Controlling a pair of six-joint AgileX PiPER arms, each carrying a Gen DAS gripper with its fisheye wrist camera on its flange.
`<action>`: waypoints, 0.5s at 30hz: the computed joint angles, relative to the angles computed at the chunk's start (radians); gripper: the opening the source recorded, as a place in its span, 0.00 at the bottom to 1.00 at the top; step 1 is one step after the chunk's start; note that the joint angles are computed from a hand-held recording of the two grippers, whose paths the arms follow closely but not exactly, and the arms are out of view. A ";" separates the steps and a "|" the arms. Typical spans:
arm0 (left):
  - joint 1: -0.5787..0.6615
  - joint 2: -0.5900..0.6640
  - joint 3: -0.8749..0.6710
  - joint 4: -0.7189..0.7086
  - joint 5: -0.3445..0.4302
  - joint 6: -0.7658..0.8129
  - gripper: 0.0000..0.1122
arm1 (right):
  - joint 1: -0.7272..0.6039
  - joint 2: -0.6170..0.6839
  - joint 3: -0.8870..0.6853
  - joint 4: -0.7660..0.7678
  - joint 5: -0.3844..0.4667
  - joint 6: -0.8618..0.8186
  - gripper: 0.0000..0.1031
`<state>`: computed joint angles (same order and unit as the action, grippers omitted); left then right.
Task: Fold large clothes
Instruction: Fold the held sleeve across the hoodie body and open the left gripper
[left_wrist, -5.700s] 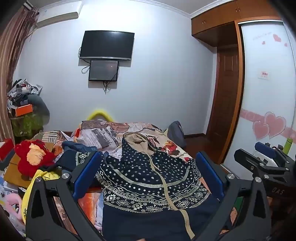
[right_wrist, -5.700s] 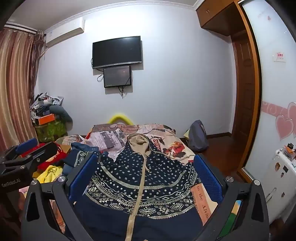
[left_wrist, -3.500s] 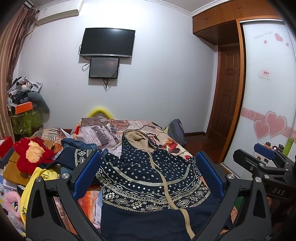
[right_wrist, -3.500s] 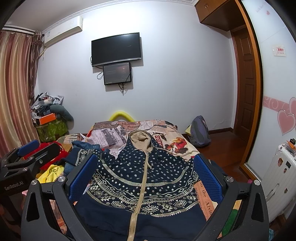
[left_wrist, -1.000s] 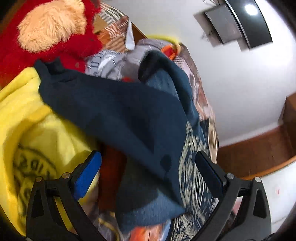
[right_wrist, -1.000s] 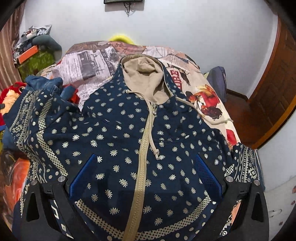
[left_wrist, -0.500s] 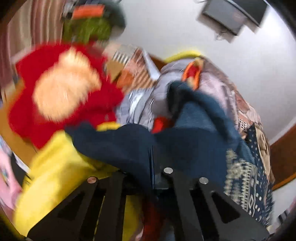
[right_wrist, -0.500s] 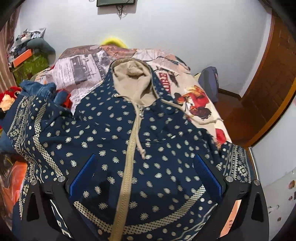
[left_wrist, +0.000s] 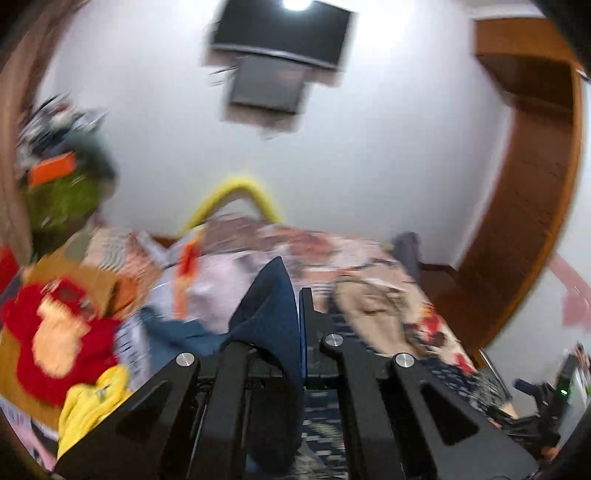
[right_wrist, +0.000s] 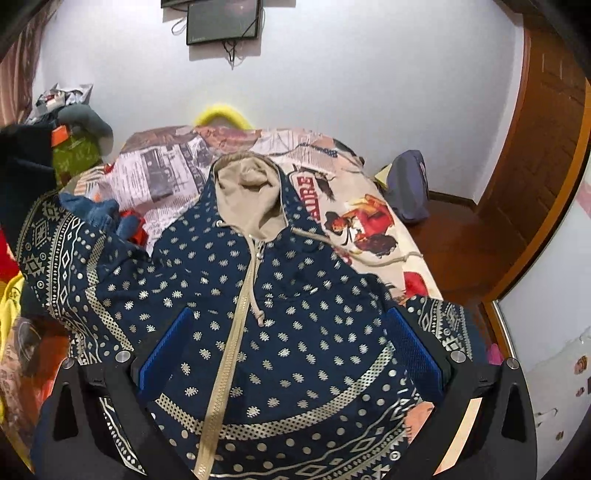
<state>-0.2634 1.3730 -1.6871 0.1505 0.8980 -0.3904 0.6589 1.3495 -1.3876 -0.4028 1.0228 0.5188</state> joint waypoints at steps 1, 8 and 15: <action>-0.052 0.030 -0.052 0.019 0.026 -0.010 0.02 | -0.014 -0.012 0.001 0.016 -0.005 -0.017 1.00; -0.329 0.364 -0.414 0.067 0.208 -0.025 0.02 | -0.136 -0.089 0.043 0.191 -0.043 -0.151 1.00; -0.458 0.561 -0.411 0.010 0.268 -0.001 0.02 | -0.227 -0.148 0.130 0.258 -0.034 -0.268 1.00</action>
